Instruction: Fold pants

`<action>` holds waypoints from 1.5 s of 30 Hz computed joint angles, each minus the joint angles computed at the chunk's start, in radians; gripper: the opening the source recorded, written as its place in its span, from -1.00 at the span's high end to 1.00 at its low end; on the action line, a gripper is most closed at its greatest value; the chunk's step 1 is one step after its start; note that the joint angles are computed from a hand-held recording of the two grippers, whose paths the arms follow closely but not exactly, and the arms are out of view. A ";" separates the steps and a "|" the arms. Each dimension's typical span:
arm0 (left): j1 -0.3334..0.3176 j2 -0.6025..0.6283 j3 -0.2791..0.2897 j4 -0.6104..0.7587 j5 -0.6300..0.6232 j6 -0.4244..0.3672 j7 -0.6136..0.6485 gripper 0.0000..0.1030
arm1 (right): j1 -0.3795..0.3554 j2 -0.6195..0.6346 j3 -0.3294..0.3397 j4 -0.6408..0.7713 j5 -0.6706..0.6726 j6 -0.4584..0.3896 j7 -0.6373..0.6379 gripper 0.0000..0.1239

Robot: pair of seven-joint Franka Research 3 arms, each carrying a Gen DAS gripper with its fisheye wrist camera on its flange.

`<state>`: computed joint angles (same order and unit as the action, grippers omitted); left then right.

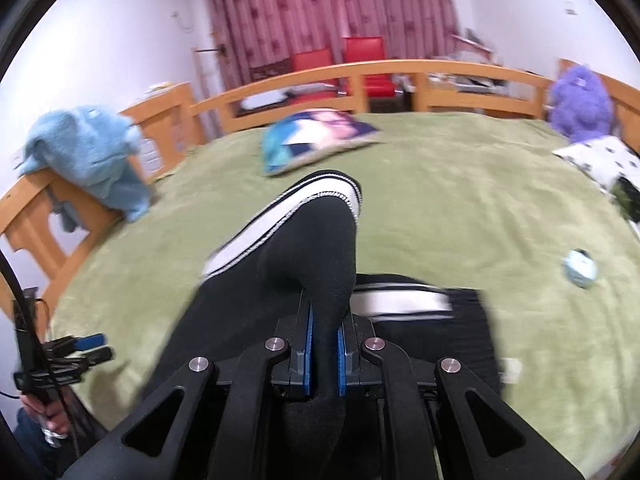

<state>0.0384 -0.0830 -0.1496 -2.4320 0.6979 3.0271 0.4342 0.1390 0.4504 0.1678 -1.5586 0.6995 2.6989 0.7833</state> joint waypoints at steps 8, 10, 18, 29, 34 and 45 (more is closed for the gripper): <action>-0.104 0.110 -0.018 0.142 -0.199 -0.047 0.177 -0.09 | -0.103 0.207 -0.034 0.152 -0.065 -0.078 0.214 0.77; -0.127 0.136 -0.020 0.187 -0.217 -0.082 0.202 -0.10 | -0.100 0.213 -0.048 0.161 -0.090 -0.083 0.220 0.63; -0.155 0.182 -0.041 0.246 -0.387 -0.074 0.354 -0.18 | -0.160 0.056 0.053 -0.043 0.012 0.081 -0.025 0.62; -0.223 0.118 -0.019 0.121 -0.257 -0.073 0.301 -0.50 | -0.121 0.078 -0.044 -0.049 -0.093 0.005 0.071 0.47; -0.262 0.160 -0.029 0.168 -0.087 -0.179 0.157 -0.51 | -0.130 0.085 -0.040 -0.027 -0.053 -0.060 0.090 0.35; -0.283 0.207 0.028 0.211 0.169 -0.230 -0.263 0.72 | -0.078 0.060 -0.070 -0.083 -0.131 -0.002 0.183 0.28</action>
<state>-0.2443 0.1240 -0.1220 -2.2205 0.8668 2.7970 0.1711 0.0608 0.5108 0.0973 -1.6417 0.5686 2.6969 0.9663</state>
